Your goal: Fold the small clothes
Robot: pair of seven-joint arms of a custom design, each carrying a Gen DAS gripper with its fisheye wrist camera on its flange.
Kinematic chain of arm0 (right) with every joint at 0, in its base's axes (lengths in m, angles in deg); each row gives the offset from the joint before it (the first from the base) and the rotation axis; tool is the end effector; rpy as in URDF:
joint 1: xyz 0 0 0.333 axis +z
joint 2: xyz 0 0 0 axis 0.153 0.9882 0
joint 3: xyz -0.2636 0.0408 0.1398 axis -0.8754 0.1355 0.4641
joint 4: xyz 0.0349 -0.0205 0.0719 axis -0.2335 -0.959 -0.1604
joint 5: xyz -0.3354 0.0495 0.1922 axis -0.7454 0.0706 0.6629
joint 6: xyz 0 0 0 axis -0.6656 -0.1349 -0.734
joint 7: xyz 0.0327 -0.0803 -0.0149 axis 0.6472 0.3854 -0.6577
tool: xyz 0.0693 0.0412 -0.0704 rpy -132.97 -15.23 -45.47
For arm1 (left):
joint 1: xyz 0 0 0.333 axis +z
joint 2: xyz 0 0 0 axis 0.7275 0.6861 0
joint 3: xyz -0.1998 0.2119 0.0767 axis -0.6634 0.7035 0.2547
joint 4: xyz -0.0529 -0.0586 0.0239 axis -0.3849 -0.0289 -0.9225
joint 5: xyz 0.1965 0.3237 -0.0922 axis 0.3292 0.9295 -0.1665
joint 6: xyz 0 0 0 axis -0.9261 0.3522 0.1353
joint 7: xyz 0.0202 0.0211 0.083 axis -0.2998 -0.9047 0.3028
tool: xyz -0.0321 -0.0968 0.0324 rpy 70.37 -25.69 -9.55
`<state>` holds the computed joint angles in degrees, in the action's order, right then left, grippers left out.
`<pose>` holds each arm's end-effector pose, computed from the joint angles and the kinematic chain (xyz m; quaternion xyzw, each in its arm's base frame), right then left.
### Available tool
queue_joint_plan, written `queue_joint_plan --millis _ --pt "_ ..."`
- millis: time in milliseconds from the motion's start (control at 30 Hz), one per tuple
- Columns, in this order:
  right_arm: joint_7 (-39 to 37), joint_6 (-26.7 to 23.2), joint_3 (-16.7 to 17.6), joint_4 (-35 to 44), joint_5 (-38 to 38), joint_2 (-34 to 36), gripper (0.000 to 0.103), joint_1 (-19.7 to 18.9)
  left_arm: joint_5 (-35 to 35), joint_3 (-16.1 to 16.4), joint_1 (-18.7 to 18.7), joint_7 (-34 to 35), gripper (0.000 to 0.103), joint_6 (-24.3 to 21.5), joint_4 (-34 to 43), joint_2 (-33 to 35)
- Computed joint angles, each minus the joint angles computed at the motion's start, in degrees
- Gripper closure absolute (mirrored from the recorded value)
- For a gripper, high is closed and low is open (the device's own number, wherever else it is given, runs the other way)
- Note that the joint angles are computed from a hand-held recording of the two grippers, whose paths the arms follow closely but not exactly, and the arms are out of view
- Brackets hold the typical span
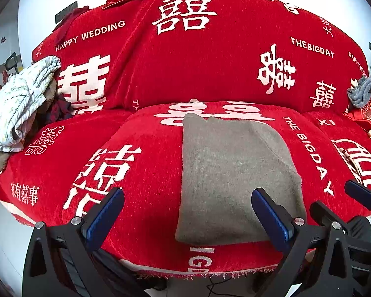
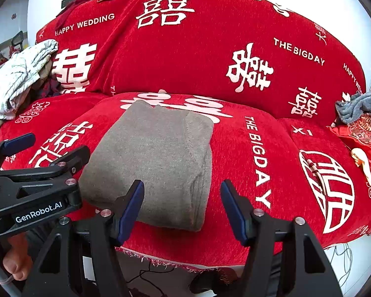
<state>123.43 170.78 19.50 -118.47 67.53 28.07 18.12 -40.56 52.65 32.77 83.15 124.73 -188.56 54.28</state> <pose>0.4011 0.1495 0.6387 -0.7476 0.5411 -0.2539 0.2894 0.4065 -0.2859 0.6029 -0.6913 0.5922 -0.2562 0.3252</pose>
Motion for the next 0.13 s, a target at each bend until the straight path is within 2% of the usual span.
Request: queue_joint_plan --millis 133 --pt "-0.1 0.0 -0.1 0.0 0.0 0.1 0.036 0.1 0.0 0.0 0.0 -0.1 0.0 0.0 -0.1 -0.1"
